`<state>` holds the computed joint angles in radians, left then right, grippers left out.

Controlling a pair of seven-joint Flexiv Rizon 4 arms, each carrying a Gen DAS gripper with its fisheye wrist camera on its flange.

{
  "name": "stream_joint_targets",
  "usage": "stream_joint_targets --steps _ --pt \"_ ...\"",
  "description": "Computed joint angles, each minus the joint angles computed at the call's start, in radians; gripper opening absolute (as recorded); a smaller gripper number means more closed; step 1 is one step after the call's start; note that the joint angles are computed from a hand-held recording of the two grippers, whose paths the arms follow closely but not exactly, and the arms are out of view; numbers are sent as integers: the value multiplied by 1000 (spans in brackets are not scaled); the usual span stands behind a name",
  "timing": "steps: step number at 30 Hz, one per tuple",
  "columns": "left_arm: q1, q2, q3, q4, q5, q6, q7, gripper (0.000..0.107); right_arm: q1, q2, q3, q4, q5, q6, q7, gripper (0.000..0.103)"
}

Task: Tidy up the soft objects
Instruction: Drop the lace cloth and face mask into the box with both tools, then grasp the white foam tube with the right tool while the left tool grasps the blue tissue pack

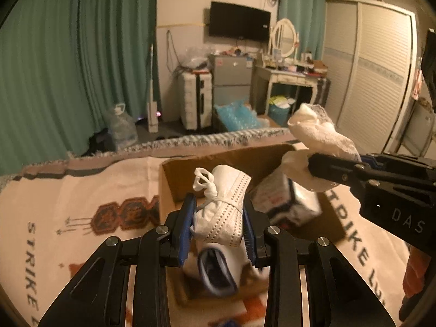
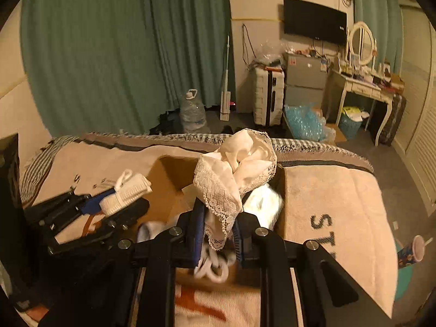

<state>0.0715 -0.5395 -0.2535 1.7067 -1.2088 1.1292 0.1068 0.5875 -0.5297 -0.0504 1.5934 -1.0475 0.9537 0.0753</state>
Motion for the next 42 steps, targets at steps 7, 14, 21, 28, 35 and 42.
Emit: stream_joint_targets --steps 7,14,21,28,35,42 --pt "-1 -86 -33 -74 65 59 -7 31 -29 -86 -47 -51 26 82 -3 18" --pt "9 -77 -74 -47 12 97 74 47 -9 -103 -80 -55 30 69 23 42" --pt "-3 1 -68 7 -96 139 125 85 8 -15 -58 5 -12 -30 72 65" --pt "-13 194 10 88 -253 44 218 85 23 123 38 39 -32 -208 70 69" --pt "-12 397 157 186 -307 -143 213 92 108 248 153 19 -87 -494 76 93" --pt "-33 505 286 276 -239 -241 208 92 200 277 236 -16 -83 -732 68 99"
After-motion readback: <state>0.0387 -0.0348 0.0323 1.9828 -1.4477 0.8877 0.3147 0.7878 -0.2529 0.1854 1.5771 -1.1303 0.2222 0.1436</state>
